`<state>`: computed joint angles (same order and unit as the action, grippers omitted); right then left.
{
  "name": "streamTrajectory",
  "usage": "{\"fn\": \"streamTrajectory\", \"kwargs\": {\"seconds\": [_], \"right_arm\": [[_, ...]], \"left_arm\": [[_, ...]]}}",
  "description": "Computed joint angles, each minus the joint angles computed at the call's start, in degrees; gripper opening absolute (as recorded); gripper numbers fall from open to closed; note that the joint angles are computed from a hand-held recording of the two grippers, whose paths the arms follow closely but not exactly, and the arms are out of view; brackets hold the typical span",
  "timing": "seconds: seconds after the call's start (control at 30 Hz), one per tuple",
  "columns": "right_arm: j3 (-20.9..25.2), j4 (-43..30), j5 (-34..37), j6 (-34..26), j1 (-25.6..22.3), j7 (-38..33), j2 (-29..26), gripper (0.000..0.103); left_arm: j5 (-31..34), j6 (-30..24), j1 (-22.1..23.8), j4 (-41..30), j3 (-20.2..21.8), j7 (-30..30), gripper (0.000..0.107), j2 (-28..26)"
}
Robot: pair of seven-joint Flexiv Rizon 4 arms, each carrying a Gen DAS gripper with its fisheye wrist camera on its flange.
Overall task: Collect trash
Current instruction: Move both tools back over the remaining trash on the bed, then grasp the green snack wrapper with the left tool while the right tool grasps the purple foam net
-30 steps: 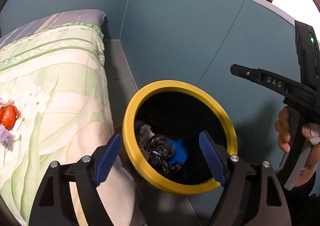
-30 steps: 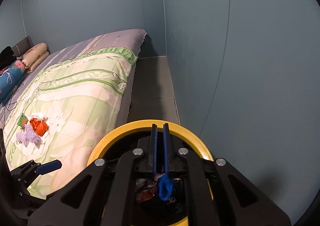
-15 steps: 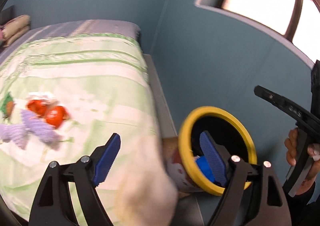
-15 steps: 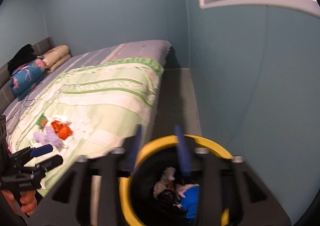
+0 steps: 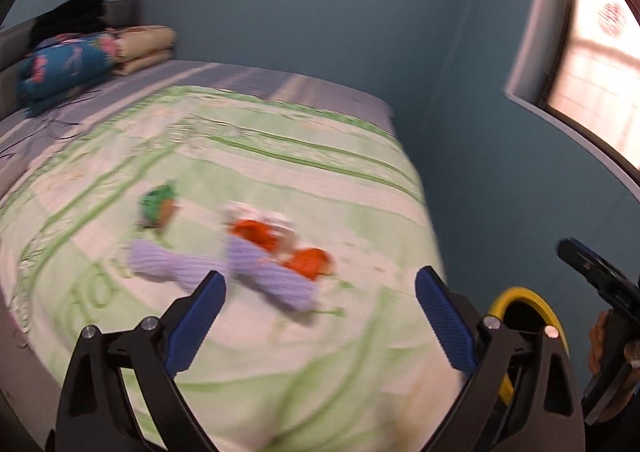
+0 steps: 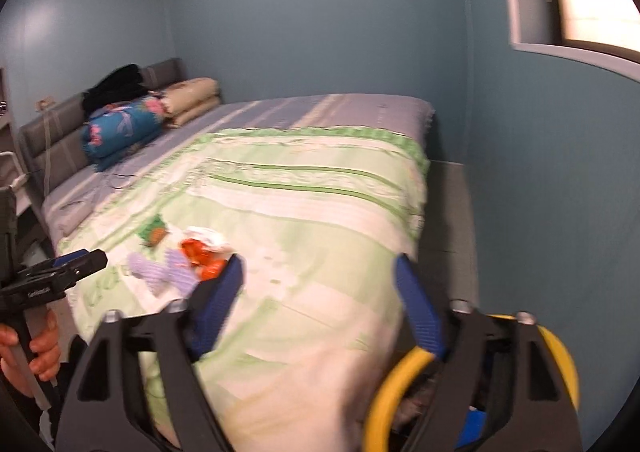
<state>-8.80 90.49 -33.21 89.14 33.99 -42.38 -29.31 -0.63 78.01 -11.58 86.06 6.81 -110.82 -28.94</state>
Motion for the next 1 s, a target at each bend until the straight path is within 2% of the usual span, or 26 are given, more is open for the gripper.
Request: {"fn": "streamTrajectory", "kwargs": {"seconds": [0.1, 0.23, 0.33, 0.43, 0.5, 0.77, 1.0], "right_arm": [[7.0, -5.0, 2.6, -0.8, -3.3, -4.5, -3.3, 0.090], [6.2, -8.3, 3.6, 0.1, -1.6, -6.9, -6.1, 0.095], [9.6, -12.9, 4.6, -3.0, -2.6, -11.1, -9.3, 0.095], [16.1, -18.8, 7.7, -7.3, -5.1, -17.2, -13.4, 0.095], [18.5, -22.0, 9.5, -10.0, -5.5, -20.4, -15.7, 0.095], [15.6, -33.7, 12.7, -15.9, -1.5, -25.8, -24.5, 0.095], [15.5, -40.5, 14.0, -15.0, 0.3, -33.5, -29.7, 0.095]], "left_arm": [[0.4, -0.1, 0.5, 1.6, 2.2, -2.0, 0.094, 1.1], [2.3, -0.5, 1.1, 2.8, 4.4, -4.1, 0.095, 1.9], [3.5, -0.8, 2.0, 3.3, 5.3, -5.7, 0.095, 1.8], [2.7, -0.8, 4.1, 3.9, 4.6, -6.2, 0.095, 1.4], [2.6, -1.0, 4.8, 4.0, 4.6, -6.5, 0.095, 1.1], [3.7, -4.5, 6.5, -0.1, 5.7, -5.6, 0.095, -2.9], [2.2, -7.8, 9.7, -6.4, 4.0, -2.2, 0.095, -7.8]]}}
